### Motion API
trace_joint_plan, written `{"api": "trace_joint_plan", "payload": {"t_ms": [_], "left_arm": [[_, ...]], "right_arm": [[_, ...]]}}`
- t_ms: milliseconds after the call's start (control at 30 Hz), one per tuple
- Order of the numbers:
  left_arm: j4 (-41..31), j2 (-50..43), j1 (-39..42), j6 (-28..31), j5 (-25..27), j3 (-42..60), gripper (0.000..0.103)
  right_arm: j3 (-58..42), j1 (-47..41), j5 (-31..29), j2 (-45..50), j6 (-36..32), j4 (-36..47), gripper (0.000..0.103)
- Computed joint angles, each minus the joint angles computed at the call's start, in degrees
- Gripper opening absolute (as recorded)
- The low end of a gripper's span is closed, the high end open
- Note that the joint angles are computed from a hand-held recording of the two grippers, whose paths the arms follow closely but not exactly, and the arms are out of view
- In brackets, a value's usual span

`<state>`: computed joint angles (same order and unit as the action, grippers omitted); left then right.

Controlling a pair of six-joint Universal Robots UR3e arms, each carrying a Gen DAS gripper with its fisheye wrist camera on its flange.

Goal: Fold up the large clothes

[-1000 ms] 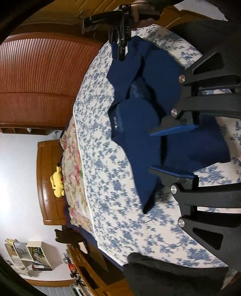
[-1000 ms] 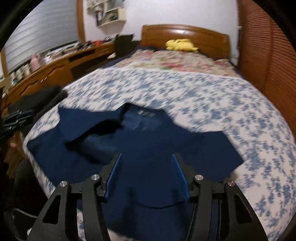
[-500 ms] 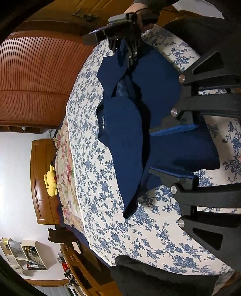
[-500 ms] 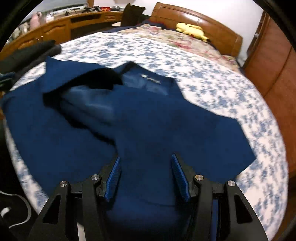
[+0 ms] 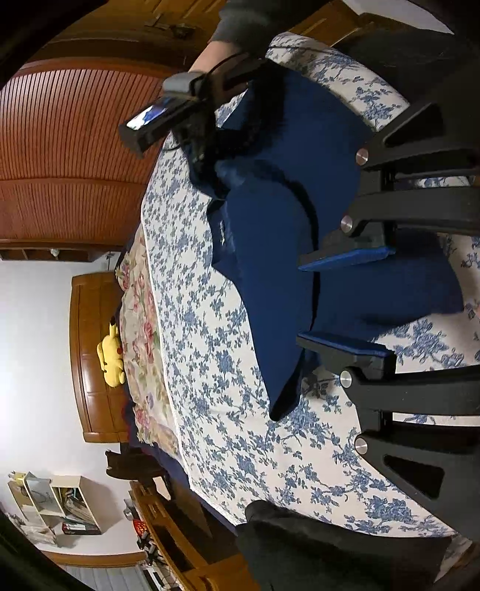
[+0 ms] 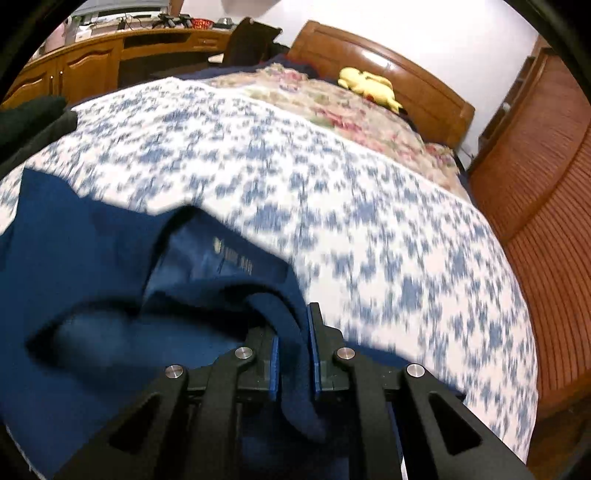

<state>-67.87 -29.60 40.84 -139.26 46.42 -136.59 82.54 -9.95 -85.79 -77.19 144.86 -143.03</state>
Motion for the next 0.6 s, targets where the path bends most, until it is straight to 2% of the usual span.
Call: {"api": "trace_joint_plan", "payload": {"t_ms": [133, 233, 300, 400, 500, 600], "left_arm": [[3.45, -2.33, 0.06, -1.05, 0.69, -0.67, 0.035], [4.24, -3.04, 0.55, -0.81, 0.81, -1.26, 0.035], [5.79, -4.02, -0.22, -1.35, 1.67, -1.78, 0.035], [6.71, -4.42, -0.86, -1.47, 2.44, -2.38, 0.035], [3.95, -2.68, 0.36, -0.24, 1.62, -2.26, 0.035], [-0.8, -0.26, 2.69, 1.89, 0.2, -1.38, 0.035]], "right_arm": [[-11.6, 3.31, -1.98, 9.1, 1.65, 2.1, 0.013], [-15.94, 4.02, -1.66, 12.5, 2.79, 2.73, 0.015], [-17.39, 4.34, -1.59, 13.65, 2.78, 2.34, 0.031], [-20.68, 4.91, -1.07, 15.47, 2.52, 3.99, 0.047], [-21.97, 4.08, 1.84, 14.89, 4.68, 4.5, 0.053], [-17.11, 2.28, 6.66, 10.25, 6.34, 4.24, 0.056]]}}
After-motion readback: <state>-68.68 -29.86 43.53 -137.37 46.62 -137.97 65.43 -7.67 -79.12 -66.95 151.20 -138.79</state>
